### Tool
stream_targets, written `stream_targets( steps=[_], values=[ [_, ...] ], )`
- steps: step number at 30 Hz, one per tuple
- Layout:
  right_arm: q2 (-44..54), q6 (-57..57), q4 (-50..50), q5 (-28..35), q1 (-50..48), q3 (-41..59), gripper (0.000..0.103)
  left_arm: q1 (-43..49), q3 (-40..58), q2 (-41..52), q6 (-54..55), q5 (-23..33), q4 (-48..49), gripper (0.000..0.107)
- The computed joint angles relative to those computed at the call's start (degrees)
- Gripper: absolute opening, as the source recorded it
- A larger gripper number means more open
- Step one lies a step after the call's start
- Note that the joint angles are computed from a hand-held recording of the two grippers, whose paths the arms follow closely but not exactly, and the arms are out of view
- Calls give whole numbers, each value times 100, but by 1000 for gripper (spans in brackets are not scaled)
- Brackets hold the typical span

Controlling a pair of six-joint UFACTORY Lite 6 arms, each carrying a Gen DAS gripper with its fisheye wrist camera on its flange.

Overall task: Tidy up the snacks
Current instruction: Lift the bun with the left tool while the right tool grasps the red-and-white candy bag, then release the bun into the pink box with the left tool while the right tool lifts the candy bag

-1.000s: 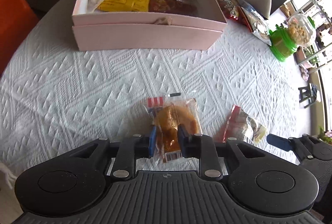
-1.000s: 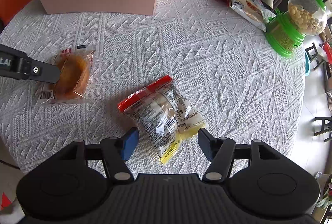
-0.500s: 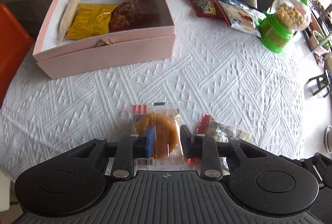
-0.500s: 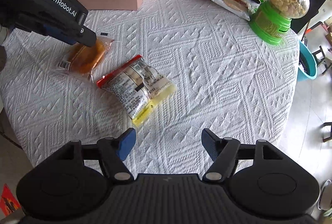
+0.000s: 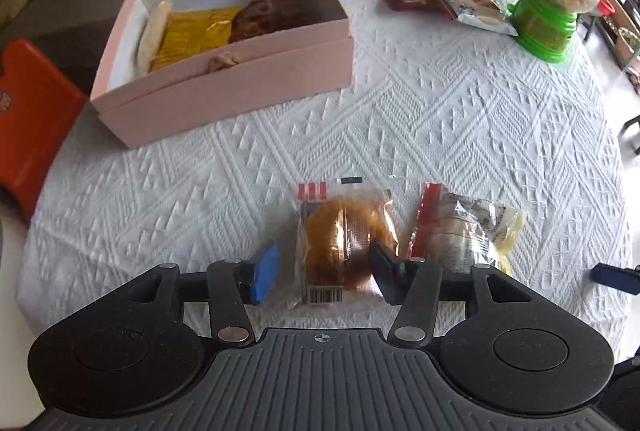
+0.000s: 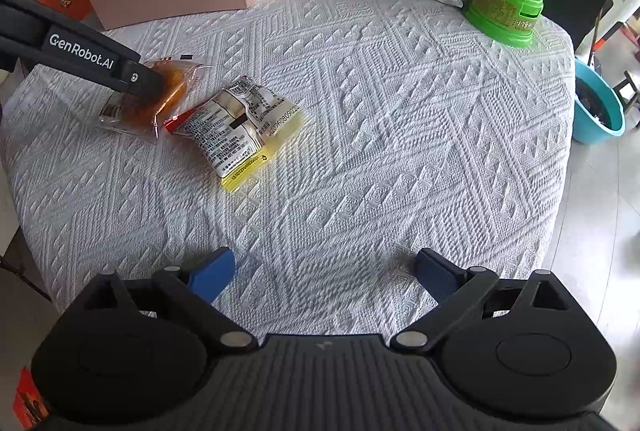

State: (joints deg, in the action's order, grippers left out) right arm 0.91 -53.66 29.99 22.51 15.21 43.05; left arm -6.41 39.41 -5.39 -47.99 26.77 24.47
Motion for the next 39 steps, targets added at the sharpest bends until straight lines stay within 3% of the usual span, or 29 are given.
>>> stream_targets(
  steps=[5,6,8,9,10,12,16,20,22,23,25,26,27,31,34,39],
  values=[
    [-49,-409,329,-99,-54,-116,103,407,535,811,1829,-366,-1811,69],
    [-54,-506,399,-107,-70,-131,103,429,529,897,1903,-495,-1874,74],
    [50,-517,258,25,-92,14,103,444,609,962,1994,-478,-1863,72],
    [208,-210,-139,244,-61,266,103,521,604,885,2266,-378,-2099,62],
    [338,36,-399,450,-40,496,103,640,555,754,2543,-276,-2371,61],
    [433,-55,-372,739,1,849,91,1060,203,263,3333,-60,-3189,60],
    [738,-1074,134,604,491,1342,91,1565,-461,-714,3381,447,-3193,60],
    [1860,-537,-899,408,1293,2310,93,2000,-789,-1113,4077,675,-3736,60],
    [2365,-244,-966,872,1291,3036,95,2091,-859,-1219,4321,698,-3943,60],
    [2579,-27,-1006,1242,1253,3404,86,2165,-883,-1298,4499,722,-4086,60],
    [2677,398,-1085,1752,1212,3805,52,2308,-864,-1418,4779,791,-4305,60],
    [2736,689,-1249,2079,1226,4043,20,2387,-831,-1476,4909,833,-4402,60],
    [2752,847,-1195,2494,1167,4260,12,2481,-744,-1505,5059,874,-4516,60],
    [2446,713,-813,2895,1075,4456,12,2924,-142,-1433,5505,1080,-4706,60],
    [2419,846,-793,2826,1182,4684,12,3563,668,-1109,6360,1184,-5519,60],
    [2671,928,-623,2959,1304,5311,11,3895,3187,838,7152,698,-6413,63]
  ],
)
